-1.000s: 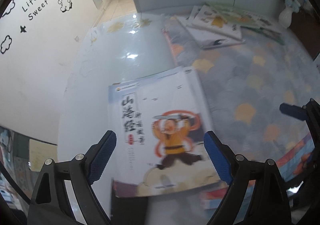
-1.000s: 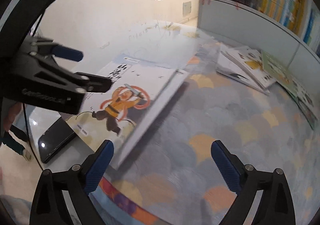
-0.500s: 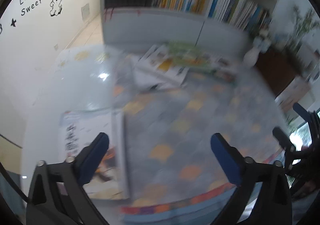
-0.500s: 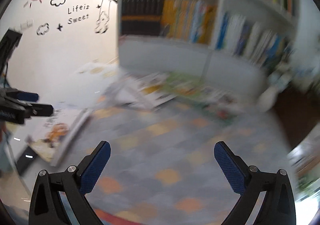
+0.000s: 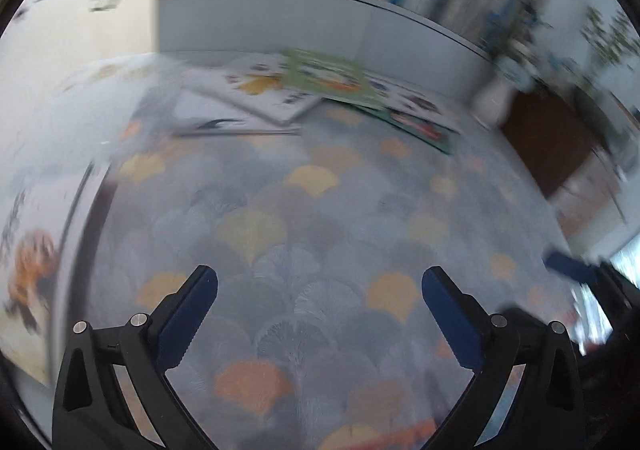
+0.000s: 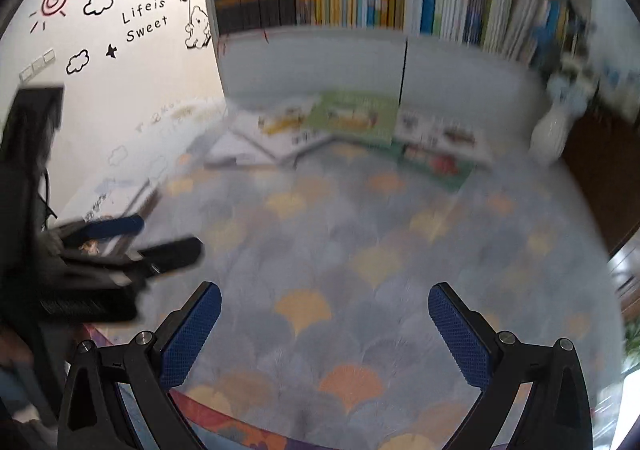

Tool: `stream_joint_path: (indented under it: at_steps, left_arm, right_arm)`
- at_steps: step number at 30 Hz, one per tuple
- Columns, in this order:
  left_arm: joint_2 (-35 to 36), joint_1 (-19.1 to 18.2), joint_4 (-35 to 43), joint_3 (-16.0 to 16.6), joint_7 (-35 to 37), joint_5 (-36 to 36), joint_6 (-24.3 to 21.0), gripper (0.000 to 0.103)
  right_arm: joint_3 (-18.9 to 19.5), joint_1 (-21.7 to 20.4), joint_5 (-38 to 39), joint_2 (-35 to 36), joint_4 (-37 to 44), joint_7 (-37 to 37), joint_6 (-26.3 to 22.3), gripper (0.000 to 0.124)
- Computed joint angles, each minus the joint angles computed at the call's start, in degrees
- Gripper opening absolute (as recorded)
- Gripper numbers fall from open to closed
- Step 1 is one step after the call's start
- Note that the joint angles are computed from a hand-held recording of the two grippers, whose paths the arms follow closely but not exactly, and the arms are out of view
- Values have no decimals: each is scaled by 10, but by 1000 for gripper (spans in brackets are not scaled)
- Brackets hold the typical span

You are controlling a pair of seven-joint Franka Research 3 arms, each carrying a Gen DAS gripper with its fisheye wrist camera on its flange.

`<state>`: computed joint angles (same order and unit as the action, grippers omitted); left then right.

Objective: Organize books

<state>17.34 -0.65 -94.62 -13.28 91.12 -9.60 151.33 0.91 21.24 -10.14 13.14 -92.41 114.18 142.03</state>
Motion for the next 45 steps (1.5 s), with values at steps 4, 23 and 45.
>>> stream_joint_path:
  at_steps: [4,23,45]
  left_arm:
    - [53,-43,53,43,-128,98,-79,102]
    - [63,-57,10,60,-217,279,24,103]
    - [-6,52,134,-9,59,-81,-69,100]
  right_arm:
    - [4,-24,65,6,-31,-20,-3,103]
    - [-55,11,-80,54,-77,97,106,103]
    - [-64,-23,-82,-15,-34,237,151,103]
